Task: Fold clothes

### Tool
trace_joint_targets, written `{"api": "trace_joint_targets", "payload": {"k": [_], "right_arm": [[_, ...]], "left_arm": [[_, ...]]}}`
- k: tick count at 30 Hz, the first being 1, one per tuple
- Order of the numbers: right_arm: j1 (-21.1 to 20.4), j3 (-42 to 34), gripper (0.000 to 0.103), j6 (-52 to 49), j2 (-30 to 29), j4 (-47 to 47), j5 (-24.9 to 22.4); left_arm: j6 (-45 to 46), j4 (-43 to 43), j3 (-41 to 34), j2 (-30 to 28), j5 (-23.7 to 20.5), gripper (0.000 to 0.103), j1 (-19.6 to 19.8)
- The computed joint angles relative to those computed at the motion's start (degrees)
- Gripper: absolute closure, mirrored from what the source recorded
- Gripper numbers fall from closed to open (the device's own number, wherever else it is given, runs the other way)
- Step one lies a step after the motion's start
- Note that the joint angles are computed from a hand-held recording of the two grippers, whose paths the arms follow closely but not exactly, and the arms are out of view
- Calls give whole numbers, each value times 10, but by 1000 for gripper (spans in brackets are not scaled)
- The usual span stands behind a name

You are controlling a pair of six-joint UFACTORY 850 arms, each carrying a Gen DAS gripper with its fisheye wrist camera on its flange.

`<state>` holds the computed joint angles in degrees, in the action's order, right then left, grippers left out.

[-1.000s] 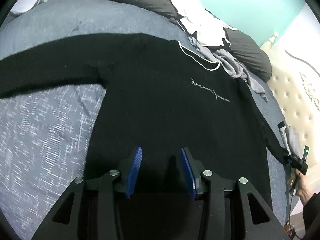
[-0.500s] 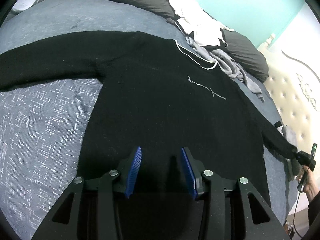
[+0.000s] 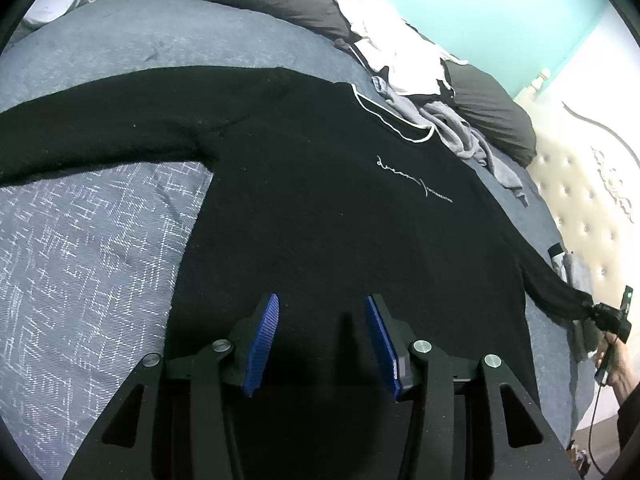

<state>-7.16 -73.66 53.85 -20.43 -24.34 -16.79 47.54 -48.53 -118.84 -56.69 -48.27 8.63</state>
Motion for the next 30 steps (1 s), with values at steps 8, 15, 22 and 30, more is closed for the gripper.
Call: {"api": "trace_joint_targets", "payload": {"k": [8,15,22,30], "right_arm": [[10,-23,94,-68,4,73,10],[28,-64,94,-166,-7,179,14],[61,-133,94,-289,-34,301,7],[117,-244,94,-404,-87,396,-25]], "left_arm": [[10,-13,9,11,-5,52,6],[29,-15,23,26,6,49,9],[47,-20,42,42,2,49,16],[66,-17,69,63,1,45,23]]}}
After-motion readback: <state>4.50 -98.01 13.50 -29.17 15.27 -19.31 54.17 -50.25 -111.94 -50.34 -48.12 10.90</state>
